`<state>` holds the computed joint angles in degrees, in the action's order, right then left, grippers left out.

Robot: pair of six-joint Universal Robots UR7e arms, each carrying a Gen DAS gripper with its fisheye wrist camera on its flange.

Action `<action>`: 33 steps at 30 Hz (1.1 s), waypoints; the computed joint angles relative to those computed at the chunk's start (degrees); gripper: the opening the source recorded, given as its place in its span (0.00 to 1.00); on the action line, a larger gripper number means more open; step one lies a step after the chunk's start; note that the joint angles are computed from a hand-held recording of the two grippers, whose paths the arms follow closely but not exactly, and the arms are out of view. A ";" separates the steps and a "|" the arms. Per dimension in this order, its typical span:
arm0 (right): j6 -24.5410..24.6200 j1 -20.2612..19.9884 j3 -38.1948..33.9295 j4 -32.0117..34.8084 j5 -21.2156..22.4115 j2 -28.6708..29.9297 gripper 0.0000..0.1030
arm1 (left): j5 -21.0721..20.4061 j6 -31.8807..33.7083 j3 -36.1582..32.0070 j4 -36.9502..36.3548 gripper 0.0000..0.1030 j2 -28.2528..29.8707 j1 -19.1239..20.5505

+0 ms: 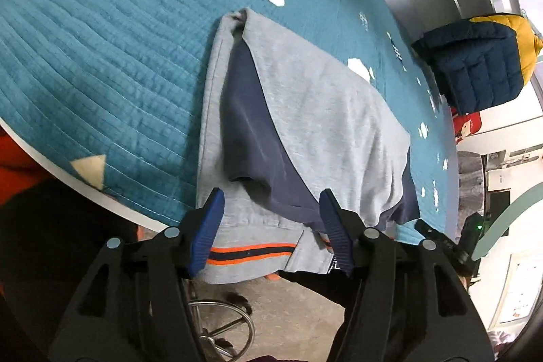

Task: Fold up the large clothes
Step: 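Grasp the folded edge with both tools and lift it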

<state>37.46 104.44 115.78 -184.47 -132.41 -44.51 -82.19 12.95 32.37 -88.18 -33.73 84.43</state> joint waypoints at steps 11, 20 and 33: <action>6.99 -6.65 3.22 -14.81 12.98 0.16 0.49 | 2.53 -3.02 -3.49 -0.74 0.75 3.77 -1.68; 7.61 -8.44 2.16 -19.53 17.96 2.69 0.49 | 5.34 -2.52 -8.59 3.13 0.68 8.35 -2.04; 6.17 -7.94 -0.38 -16.82 16.69 3.55 0.48 | 7.67 -4.67 -10.69 5.87 0.55 9.69 -1.13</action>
<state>43.63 96.50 115.41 -201.29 -115.73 -40.97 -74.52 8.28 21.69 -82.31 -24.04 83.30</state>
